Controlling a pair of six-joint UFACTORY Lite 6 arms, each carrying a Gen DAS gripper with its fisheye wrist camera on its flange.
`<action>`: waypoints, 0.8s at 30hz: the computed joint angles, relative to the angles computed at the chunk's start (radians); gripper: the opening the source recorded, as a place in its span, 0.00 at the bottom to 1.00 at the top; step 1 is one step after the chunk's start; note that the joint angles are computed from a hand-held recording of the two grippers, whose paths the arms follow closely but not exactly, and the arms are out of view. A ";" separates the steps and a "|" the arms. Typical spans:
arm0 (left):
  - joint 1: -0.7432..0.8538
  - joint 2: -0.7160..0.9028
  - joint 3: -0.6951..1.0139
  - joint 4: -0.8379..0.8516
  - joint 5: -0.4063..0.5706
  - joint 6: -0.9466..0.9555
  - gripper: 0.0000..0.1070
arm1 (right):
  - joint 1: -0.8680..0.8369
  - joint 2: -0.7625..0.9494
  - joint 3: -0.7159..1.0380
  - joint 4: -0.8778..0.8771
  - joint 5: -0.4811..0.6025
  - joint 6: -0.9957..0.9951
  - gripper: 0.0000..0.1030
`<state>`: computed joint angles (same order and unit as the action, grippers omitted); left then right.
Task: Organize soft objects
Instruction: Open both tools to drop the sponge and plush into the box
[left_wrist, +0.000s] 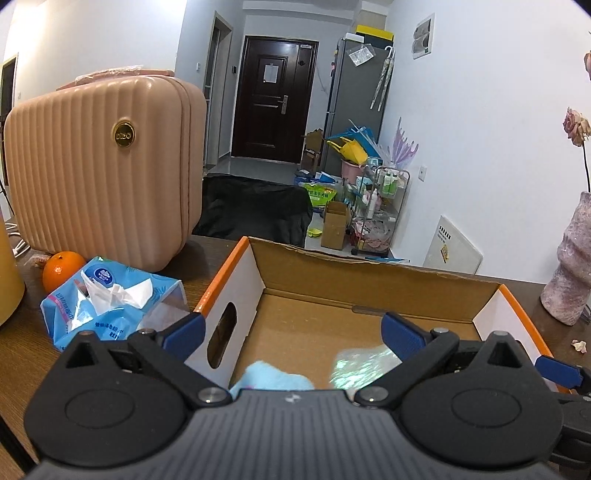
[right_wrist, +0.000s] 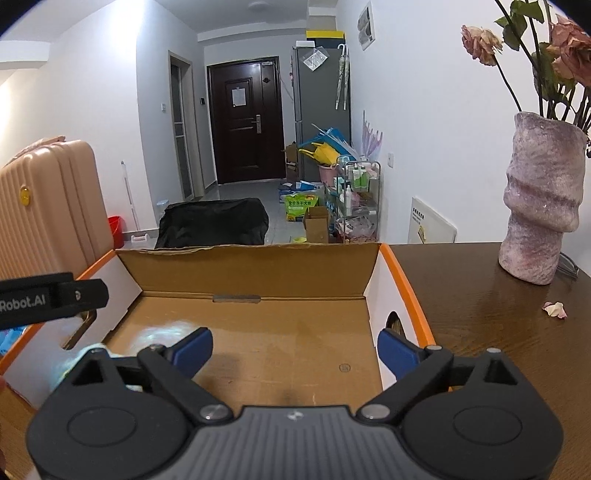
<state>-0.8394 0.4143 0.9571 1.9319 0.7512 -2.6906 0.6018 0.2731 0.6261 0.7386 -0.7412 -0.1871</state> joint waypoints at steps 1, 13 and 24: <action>-0.001 0.001 0.001 -0.001 0.002 0.001 0.96 | 0.001 0.000 0.000 0.002 -0.001 -0.002 0.94; -0.041 -0.085 -0.101 -0.012 0.056 -0.043 0.96 | 0.034 -0.045 -0.036 0.096 -0.019 -0.051 0.94; -0.182 -0.273 -0.269 -0.101 0.189 -0.038 0.96 | 0.129 -0.291 -0.211 0.195 -0.062 -0.105 1.00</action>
<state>-1.0219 0.1417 0.6883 1.8305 0.9397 -2.7290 0.7305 -0.0180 0.4154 0.9333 -0.8032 -0.2921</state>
